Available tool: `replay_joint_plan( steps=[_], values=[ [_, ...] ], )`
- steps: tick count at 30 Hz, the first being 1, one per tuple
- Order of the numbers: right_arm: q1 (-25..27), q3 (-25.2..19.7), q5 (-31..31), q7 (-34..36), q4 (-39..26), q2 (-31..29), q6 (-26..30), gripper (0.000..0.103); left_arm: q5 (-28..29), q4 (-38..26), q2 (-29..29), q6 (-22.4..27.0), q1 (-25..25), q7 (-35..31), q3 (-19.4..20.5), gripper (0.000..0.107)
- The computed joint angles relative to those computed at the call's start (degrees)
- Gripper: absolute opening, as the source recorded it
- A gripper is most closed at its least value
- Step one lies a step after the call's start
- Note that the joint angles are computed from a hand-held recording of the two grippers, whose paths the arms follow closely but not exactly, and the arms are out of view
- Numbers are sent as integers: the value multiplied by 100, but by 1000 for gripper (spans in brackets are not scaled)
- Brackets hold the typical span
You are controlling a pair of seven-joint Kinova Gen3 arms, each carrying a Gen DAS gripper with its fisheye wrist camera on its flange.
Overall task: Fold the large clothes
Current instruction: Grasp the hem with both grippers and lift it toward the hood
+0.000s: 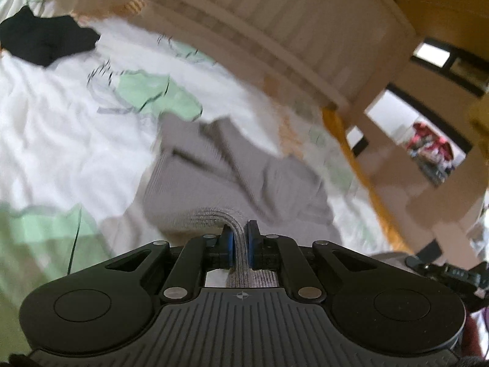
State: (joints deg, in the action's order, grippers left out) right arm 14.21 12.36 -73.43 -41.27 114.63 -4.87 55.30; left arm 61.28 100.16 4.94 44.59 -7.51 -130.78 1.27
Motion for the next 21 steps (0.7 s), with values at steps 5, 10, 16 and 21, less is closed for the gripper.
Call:
replay_joint_plan(
  steps=[5, 10, 16, 21],
  values=[
    [-44, -164, -476, 40, -598, 514, -283, 22, 0, -824, 530, -403, 119, 211, 218, 8],
    [32, -484, -555, -124, -1341, 1095, -636, 22, -488, -1722, 1242, -886, 244, 776, 517, 8],
    [76, -941, -215, -440, -2145, 1816, -1273, 22, -1444, -2681, 2055, -1227, 590, 1685, 606, 8],
    [58, -1227, 300, -782, -2644, 2404, -1663, 22, -2126, -3071, 2527, -1411, 737, 2147, 658, 8]
  ],
)
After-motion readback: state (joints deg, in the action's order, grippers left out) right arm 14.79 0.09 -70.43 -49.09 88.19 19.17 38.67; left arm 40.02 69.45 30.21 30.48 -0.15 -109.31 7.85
